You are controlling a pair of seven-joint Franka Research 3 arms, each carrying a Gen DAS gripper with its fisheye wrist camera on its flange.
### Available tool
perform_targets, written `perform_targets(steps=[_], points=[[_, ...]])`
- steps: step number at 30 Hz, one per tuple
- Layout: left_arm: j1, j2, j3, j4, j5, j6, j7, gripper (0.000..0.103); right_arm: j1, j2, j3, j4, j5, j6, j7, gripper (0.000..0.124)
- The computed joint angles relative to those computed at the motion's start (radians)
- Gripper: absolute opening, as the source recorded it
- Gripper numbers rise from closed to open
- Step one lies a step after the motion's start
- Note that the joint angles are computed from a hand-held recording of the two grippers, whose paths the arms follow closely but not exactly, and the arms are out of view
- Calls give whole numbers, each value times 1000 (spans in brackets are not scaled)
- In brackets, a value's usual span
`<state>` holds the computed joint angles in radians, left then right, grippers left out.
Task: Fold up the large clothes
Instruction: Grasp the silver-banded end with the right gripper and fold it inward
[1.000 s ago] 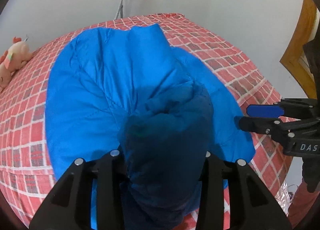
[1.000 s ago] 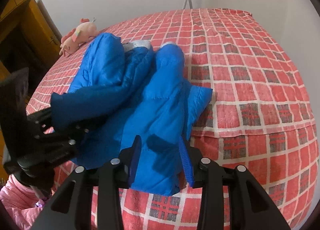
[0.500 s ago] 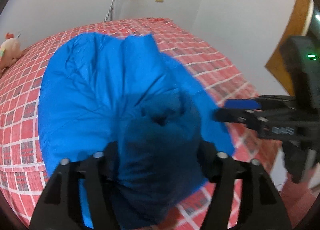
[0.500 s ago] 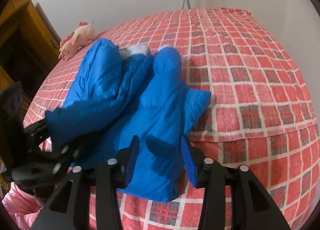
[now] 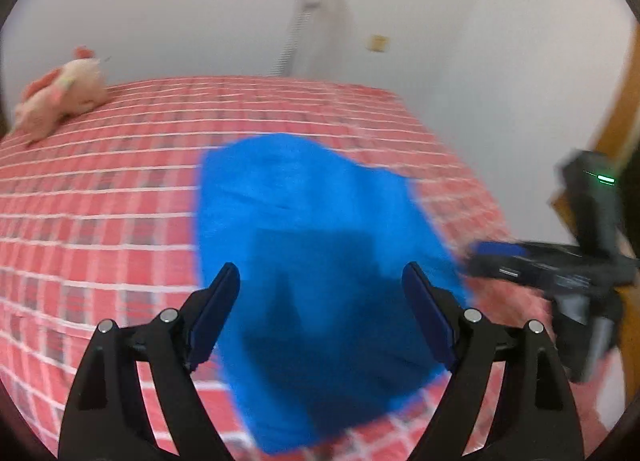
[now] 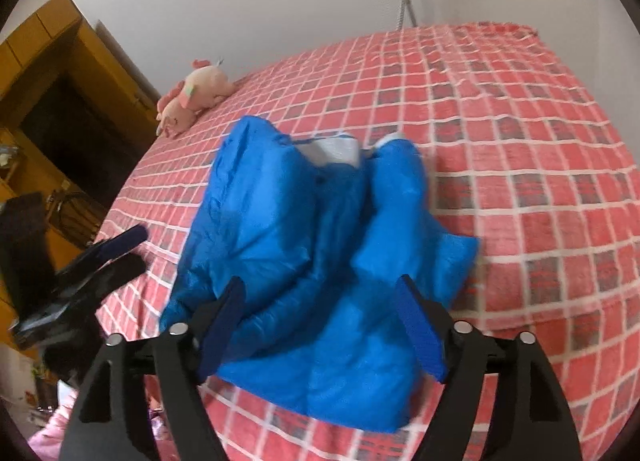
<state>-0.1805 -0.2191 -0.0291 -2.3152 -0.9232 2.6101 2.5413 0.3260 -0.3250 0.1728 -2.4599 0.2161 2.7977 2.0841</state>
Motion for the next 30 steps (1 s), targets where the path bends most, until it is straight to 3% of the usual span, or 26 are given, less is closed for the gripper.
perform_targets(steps=[6, 9, 21, 24, 26, 30], points=[[46, 114, -35, 61, 120, 127, -139, 82, 25, 124, -37, 114, 55, -75, -57, 85], [56, 134, -42, 76, 129, 142, -150, 82, 34, 170, -48, 151, 90, -91, -90, 85], [78, 182, -75, 90, 22, 230, -18, 82, 43, 303, -53, 260, 130, -103, -149, 85], [84, 189, -81, 95, 20, 228, -10, 82, 46, 310, -53, 258, 137, -77, -165, 73], [90, 195, -85, 99, 31, 227, -18, 82, 51, 305, -50, 252, 137, -55, -182, 53], [101, 206, -92, 105, 55, 222, -46, 83, 55, 295, -43, 252, 51, -37, -147, 34]])
